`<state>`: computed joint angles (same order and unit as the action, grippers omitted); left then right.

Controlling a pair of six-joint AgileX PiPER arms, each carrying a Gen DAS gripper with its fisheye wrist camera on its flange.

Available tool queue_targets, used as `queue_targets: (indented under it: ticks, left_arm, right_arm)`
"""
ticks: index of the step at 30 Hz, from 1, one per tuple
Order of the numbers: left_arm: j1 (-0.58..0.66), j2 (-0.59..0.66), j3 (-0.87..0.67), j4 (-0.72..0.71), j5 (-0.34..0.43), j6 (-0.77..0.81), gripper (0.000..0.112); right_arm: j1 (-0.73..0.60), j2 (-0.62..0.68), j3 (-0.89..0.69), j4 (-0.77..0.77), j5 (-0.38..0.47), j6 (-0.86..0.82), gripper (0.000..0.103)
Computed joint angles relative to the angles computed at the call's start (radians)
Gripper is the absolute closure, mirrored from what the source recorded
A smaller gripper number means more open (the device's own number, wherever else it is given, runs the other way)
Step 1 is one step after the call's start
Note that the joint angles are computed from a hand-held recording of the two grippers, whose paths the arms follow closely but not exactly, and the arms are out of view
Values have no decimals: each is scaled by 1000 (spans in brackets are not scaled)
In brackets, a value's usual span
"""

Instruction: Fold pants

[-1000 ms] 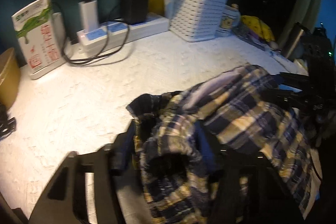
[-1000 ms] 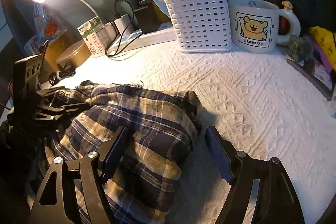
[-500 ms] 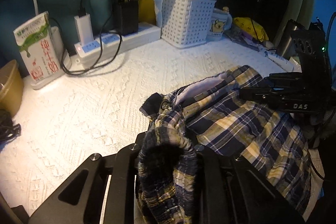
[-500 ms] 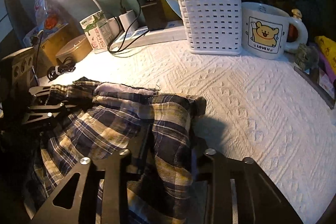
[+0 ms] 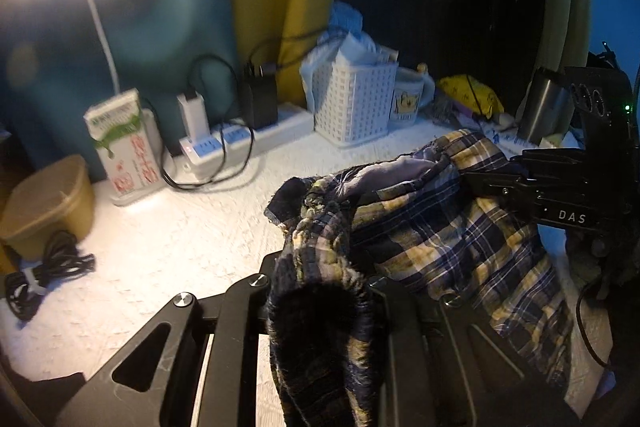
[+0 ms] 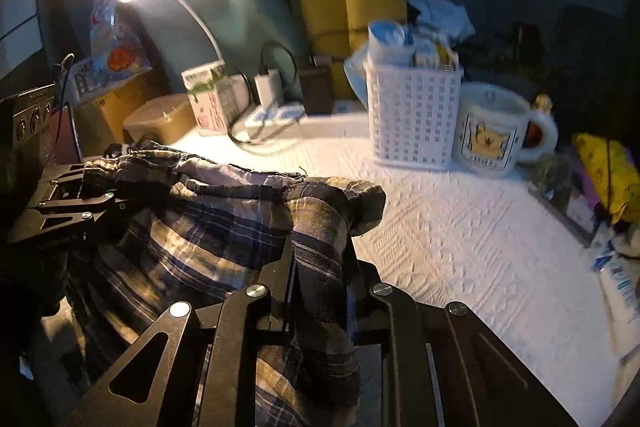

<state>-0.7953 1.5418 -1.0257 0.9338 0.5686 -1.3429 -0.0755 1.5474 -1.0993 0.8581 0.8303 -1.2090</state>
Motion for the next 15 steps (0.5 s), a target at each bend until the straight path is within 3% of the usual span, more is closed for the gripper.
queue_targets:
  ticks: [15]
  left_arm:
    - [-319, -184, 11, 207, 399, -211, 98]
  right_arm:
    - [-68, -334, 39, 38, 134, -20, 84]
